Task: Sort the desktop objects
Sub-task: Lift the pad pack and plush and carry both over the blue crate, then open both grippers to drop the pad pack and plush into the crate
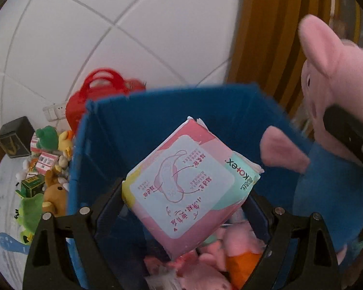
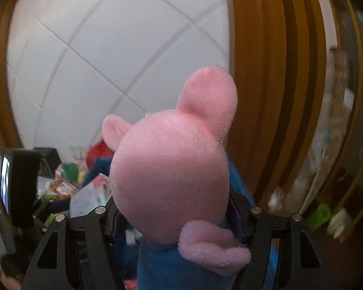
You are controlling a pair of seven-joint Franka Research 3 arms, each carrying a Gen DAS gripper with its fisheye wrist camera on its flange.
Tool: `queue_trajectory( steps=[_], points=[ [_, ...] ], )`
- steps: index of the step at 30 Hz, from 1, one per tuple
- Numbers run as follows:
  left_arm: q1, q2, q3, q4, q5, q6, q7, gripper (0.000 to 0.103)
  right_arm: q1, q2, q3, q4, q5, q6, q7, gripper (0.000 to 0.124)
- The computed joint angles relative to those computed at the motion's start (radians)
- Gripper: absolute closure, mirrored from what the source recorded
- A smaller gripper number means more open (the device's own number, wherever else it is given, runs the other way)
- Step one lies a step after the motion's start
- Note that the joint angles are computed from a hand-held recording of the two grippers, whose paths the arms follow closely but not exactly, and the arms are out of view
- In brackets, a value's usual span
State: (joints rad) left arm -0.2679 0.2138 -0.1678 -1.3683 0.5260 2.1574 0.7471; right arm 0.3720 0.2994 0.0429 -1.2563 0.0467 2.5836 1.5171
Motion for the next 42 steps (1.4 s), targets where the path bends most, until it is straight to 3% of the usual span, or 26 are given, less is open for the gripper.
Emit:
queue_trajectory(
  steps=[2, 4, 6, 13, 21, 23, 27, 34, 42],
  points=[
    [-0.006, 0.043, 0.0, 0.02, 0.012, -0.048, 0.042, 0.012, 0.024, 0.043, -0.029, -0.003, -0.061, 0.031, 0.051, 0.057],
    [-0.001, 0.067, 0.004, 0.045, -0.013, -0.079, 0.076, 0.012, 0.021, 0.119, -0.025, 0.095, -0.062, -0.1, 0.043, 0.057],
    [0.007, 0.043, 0.011, 0.008, -0.023, -0.046, 0.052, 0.012, -0.003, 0.14, 0.0, 0.125, -0.002, -0.143, 0.009, 0.057],
    [-0.013, 0.071, 0.005, 0.044, 0.005, -0.094, 0.103, 0.011, 0.009, 0.108, -0.016, 0.054, -0.024, -0.086, -0.027, 0.056],
    [-0.032, 0.121, 0.006, 0.114, -0.026, -0.154, 0.158, 0.009, 0.031, 0.169, -0.036, 0.141, -0.069, -0.134, -0.006, 0.054],
    [-0.025, 0.137, 0.003, 0.134, -0.067, -0.18, 0.18, 0.009, 0.031, 0.17, -0.039, 0.142, -0.071, -0.128, 0.006, 0.049],
    [-0.033, 0.165, 0.015, 0.168, -0.075, -0.242, 0.191, 0.009, 0.033, 0.172, -0.044, 0.142, -0.081, -0.125, 0.016, 0.021],
    [-0.031, 0.214, 0.012, 0.24, -0.126, -0.326, 0.216, 0.008, 0.032, 0.197, -0.04, 0.184, -0.086, -0.184, 0.003, 0.021],
    [-0.046, 0.211, 0.015, 0.247, -0.123, -0.331, 0.227, 0.008, 0.026, 0.22, -0.042, 0.231, -0.071, -0.242, 0.018, 0.021]
  ],
)
